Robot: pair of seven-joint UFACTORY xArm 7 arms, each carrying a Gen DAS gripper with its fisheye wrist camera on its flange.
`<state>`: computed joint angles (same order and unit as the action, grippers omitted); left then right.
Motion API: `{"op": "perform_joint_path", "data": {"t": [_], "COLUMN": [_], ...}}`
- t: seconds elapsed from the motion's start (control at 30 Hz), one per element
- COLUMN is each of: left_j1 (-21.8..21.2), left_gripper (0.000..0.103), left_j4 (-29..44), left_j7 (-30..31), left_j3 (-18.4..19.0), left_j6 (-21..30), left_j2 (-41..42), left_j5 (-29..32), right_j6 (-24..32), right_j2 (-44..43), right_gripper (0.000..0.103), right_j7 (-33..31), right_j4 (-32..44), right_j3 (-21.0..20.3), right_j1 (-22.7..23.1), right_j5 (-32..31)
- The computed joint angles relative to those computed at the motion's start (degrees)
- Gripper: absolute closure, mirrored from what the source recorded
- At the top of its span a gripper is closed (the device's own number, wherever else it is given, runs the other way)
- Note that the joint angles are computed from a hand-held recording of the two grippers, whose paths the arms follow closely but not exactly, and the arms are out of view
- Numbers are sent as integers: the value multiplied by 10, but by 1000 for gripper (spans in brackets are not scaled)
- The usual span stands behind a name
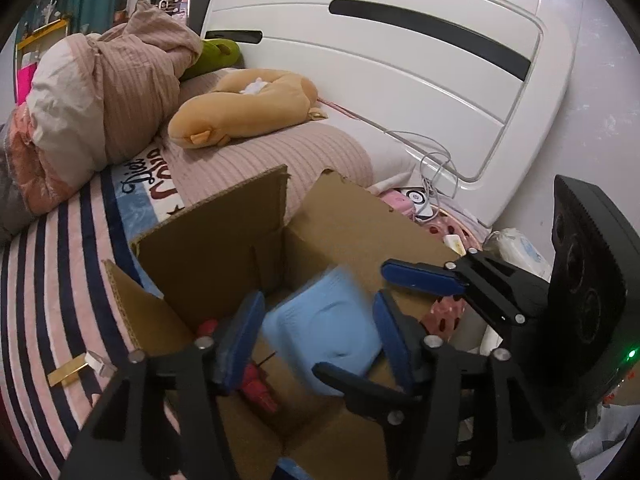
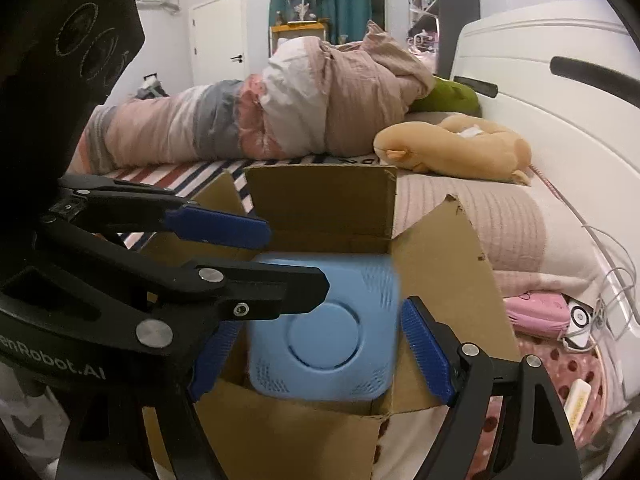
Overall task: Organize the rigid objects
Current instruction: 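Carry the light-blue device into the box and release it with the right gripper, then grasp the white USB adapter with the right gripper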
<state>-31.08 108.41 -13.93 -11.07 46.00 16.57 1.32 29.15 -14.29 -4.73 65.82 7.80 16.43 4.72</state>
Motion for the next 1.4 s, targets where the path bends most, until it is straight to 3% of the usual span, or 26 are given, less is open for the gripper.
{"op": "perform_joint_path", "data": {"t": [0.2, 0.27, 0.43, 0.57, 0.7, 0.8, 0.97, 1.2, 1.3, 1.4], "left_j1": [8, 14, 39, 77, 130, 163, 201, 220, 220, 223], "left_gripper": [25, 21, 19, 17, 16, 16, 16, 16, 16, 16], "left_j4": [-58, -82, -161, -244, -335, -411, -520, -600, -629, -640], "left_j7": [-31, -47, -88, -153, -203, -215, -204, -182, -173, -170], "left_j3": [7, 8, 9, 6, 0, 4, 21, 36, 42, 41], "left_j6": [-46, -61, -93, -106, -107, -119, -135, -152, -160, -159], "left_j2": [-50, -71, -146, -224, -307, -368, -441, -467, -471, -467], "left_j5": [15, 23, 55, 101, 134, 122, 81, 28, 7, -3], "right_j6": [0, -4, -24, -45, -37, -10, 40, 60, 72, 75], "right_j2": [2, 1, 3, 15, 44, 83, 150, 208, 245, 283], "right_gripper": [16, 7, 5, 0, 0, 0, 0, 0, 0, 9], "right_j7": [9, 11, 8, 64, 48, 5, -4, -29, -5, 26], "right_j4": [6, 7, 18, 38, 76, 122, 184, 190, 198, 204], "right_j3": [1, 5, 19, 50, 52, 53, 70, 82, 78, 75], "right_j1": [-1, -1, 10, 6, 44, 78, 110, 136, 147, 154], "right_j5": [-3, -10, -26, -80, -57, -13, 2, 55, 47, 38]}}
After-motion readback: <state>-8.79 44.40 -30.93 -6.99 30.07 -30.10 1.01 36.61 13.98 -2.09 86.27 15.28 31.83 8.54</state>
